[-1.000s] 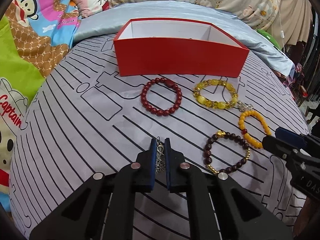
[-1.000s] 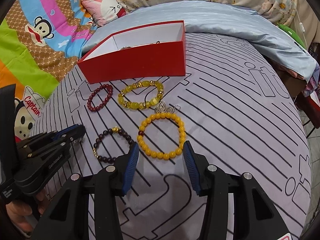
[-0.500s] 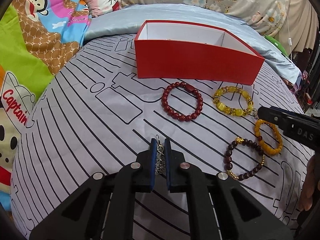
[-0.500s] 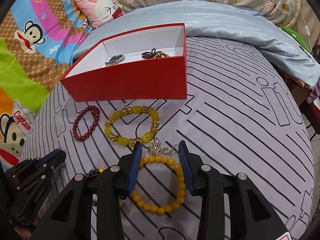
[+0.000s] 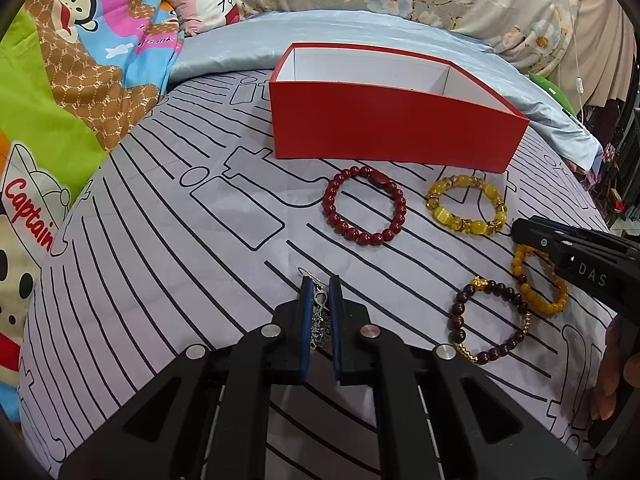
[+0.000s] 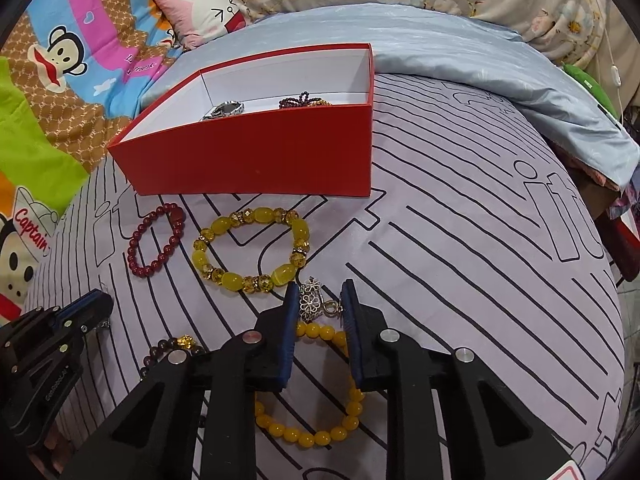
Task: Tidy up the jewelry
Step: 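Hold the pendant in the left tool while the right tool grasps the silver flower pendant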
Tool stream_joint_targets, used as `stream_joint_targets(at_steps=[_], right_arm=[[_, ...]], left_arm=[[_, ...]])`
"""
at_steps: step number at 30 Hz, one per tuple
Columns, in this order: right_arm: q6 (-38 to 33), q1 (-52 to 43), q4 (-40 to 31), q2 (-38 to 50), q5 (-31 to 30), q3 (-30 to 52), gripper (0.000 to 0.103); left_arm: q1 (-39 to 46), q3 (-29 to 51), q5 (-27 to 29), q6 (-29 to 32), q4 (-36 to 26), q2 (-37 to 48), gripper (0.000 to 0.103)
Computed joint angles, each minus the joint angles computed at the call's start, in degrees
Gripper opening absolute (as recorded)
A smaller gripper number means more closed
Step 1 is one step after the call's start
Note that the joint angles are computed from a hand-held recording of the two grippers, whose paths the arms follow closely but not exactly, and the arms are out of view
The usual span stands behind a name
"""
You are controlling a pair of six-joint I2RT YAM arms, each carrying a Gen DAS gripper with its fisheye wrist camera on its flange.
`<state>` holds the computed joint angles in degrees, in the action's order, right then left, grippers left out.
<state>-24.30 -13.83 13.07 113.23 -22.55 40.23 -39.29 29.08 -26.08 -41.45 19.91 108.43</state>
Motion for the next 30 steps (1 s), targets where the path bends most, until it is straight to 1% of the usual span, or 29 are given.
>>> stream_joint_targets(at_steps=[4,16,22,23,27,30], right_arm=[[-0.13,-0.44,-0.46,-0.70,-0.40,-0.36,0.017],[-0.39,-3.30,-3.67,-5.43,-3.89,-1.14,0.016],[-0.03,-4.21,-6.61,-9.78,-6.59,-1.60,0.016],[0.02,-4.23,-7.21,-10.67,-7.08,-1.63,0.016],[0.19,-4.14,-9.25,-13.27,-8.68,-1.36,0.016],[0.63,-3.61,-9.29,-14.95,-8.97,-1.84,0.016]], left_arm=[[0.40,-0.17,0.60,-0.19,-0.11,-0.43,0.008],[1.01,-0.43,2.77,-1.41,-2.10,-2.27,0.008],[0.98,-0.74,2.37,-1.16,-4.77,-6.44,0.007],[1.15,-0.76,2.50,-0.93,-5.32,-7.52,0.003],[1.71,-0.11,2.37,0.12,-8.02,-11.43,0.003],[2.23,0.17,1.85,1.18,-8.95,-13.96,0.003]])
